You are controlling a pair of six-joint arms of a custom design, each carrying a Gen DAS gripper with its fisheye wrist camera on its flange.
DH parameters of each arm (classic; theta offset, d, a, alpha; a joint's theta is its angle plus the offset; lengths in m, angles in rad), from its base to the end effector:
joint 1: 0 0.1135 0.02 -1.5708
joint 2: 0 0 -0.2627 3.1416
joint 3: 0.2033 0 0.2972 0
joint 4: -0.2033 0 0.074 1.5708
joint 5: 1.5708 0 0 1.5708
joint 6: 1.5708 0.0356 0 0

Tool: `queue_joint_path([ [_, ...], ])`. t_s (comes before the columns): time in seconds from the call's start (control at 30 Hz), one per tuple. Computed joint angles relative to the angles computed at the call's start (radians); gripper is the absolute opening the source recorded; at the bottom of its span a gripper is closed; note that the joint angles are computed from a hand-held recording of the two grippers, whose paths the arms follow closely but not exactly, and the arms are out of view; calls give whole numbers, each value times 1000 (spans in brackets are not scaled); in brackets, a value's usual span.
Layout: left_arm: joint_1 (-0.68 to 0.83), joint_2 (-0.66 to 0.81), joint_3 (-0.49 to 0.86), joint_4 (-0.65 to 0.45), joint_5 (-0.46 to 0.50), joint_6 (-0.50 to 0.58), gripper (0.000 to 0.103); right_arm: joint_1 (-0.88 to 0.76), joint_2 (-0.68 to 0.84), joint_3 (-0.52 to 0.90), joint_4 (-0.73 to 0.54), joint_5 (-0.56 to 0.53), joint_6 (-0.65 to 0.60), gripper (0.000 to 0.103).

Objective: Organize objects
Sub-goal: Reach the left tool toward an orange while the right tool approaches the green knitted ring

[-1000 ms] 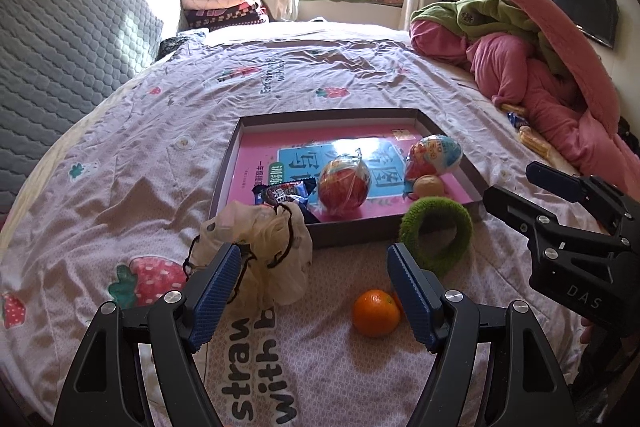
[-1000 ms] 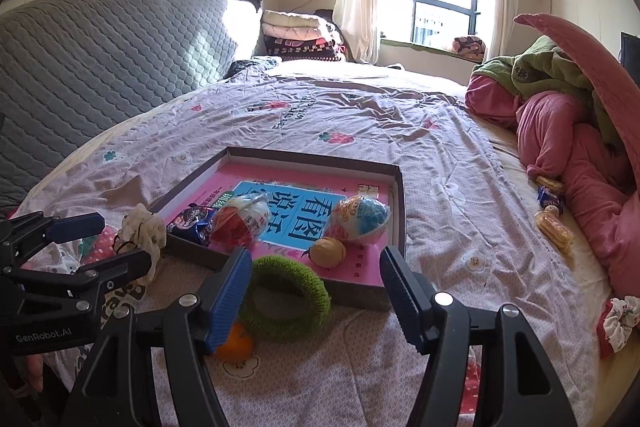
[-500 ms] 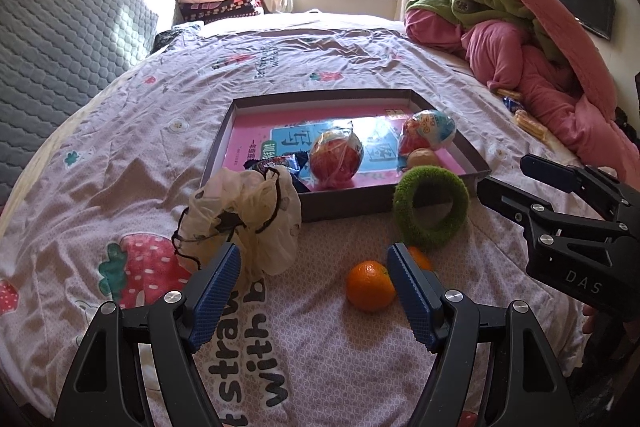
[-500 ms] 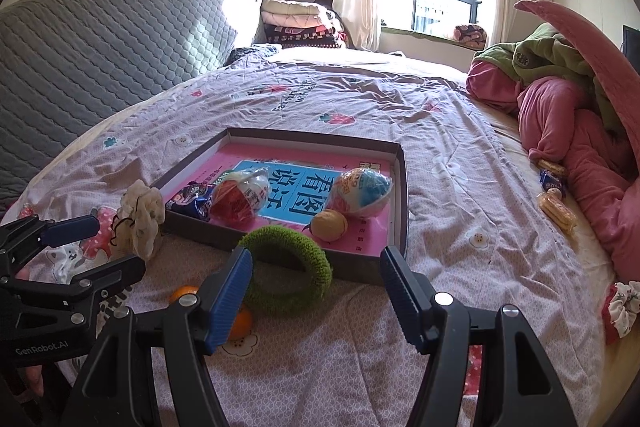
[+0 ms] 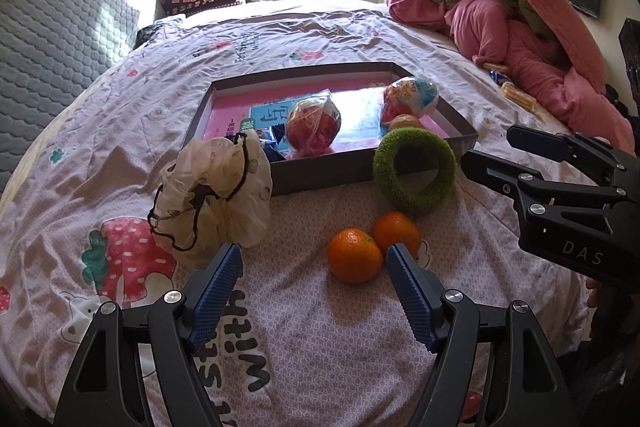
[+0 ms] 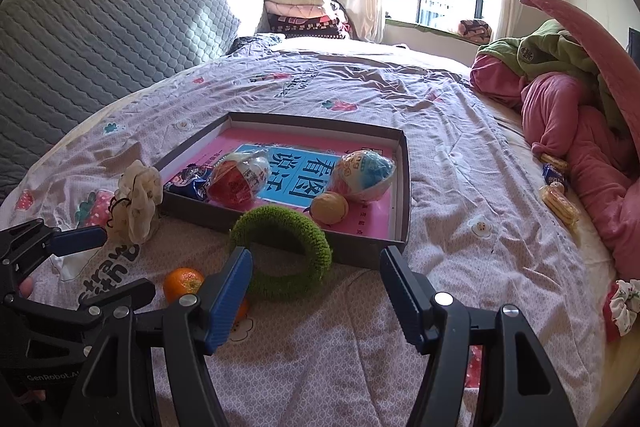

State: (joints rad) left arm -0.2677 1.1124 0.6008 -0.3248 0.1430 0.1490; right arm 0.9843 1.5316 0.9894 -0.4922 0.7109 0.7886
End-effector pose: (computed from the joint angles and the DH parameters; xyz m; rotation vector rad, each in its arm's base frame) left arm 0.2495 -0.0737 0.1778 0.5629 2.3416 -0.2270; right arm 0.2084 0.2717 0.1904 0.0087 2.2806 -0.0493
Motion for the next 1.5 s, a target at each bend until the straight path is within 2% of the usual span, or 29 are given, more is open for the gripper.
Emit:
queue_joint_path([
  [0.87, -11, 100, 20, -11, 29, 13, 77, -20, 16, -29, 16, -64, 10, 66],
  [1.5, -54, 190, 43, 28, -15, -15, 77, -74, 59, -34, 47, -96, 25, 66],
])
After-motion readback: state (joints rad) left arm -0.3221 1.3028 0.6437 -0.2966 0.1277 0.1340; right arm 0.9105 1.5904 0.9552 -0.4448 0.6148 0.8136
